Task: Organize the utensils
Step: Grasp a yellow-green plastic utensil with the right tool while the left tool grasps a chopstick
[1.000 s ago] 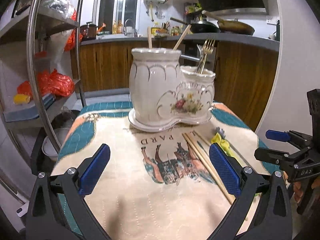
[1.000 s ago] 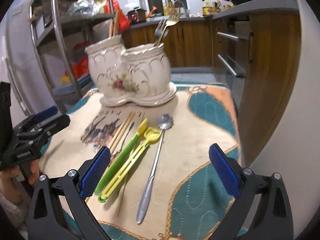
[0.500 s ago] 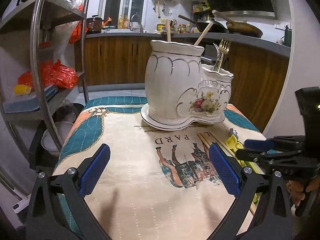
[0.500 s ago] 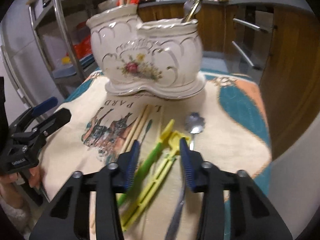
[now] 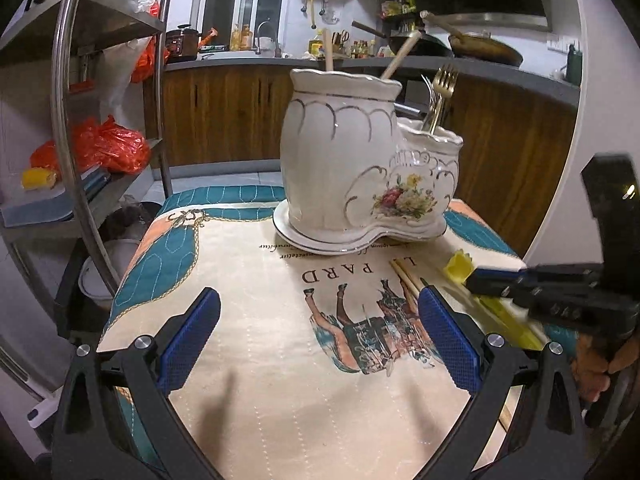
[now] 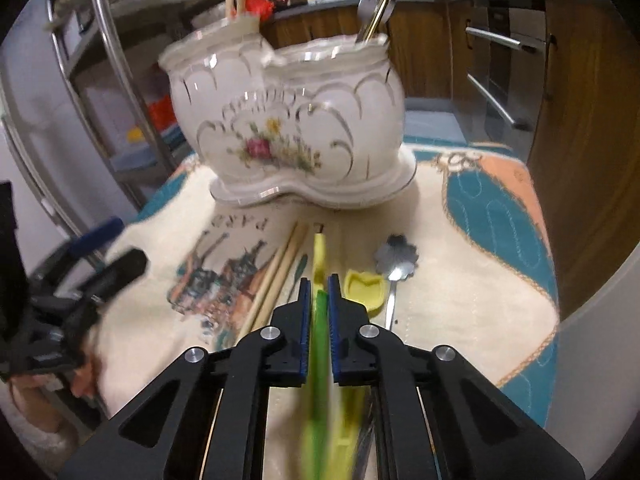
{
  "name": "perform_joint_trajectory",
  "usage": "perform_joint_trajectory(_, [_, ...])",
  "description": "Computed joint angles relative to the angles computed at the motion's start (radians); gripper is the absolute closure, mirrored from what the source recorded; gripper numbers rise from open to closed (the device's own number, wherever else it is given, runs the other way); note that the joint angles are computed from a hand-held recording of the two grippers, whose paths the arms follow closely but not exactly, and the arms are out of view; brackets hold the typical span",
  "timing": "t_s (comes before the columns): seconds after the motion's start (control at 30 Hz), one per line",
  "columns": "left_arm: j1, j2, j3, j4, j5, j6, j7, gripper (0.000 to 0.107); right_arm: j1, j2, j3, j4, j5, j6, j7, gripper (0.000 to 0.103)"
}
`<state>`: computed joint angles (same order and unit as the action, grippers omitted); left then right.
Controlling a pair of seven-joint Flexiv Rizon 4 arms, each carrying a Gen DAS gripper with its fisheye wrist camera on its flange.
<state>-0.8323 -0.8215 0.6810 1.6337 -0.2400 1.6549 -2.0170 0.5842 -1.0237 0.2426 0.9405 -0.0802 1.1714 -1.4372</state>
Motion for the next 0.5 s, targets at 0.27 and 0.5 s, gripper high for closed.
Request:
perform_joint_trajectory(0.27, [0.080, 0.025, -0.149, -0.123, 0.078, -0.251, 0.065, 0.029, -0.076, 0.031, 0.107, 0.066, 0.087, 0.133, -0.106, 0.094])
perform_joint_trajectory(0.5, [0.134, 0.024, -0.231, -0.203, 0.131, -0.382, 0.033, 0.046, -0.106, 0.049, 0.135, 0.114, 0.081, 0.227, -0.152, 0.094])
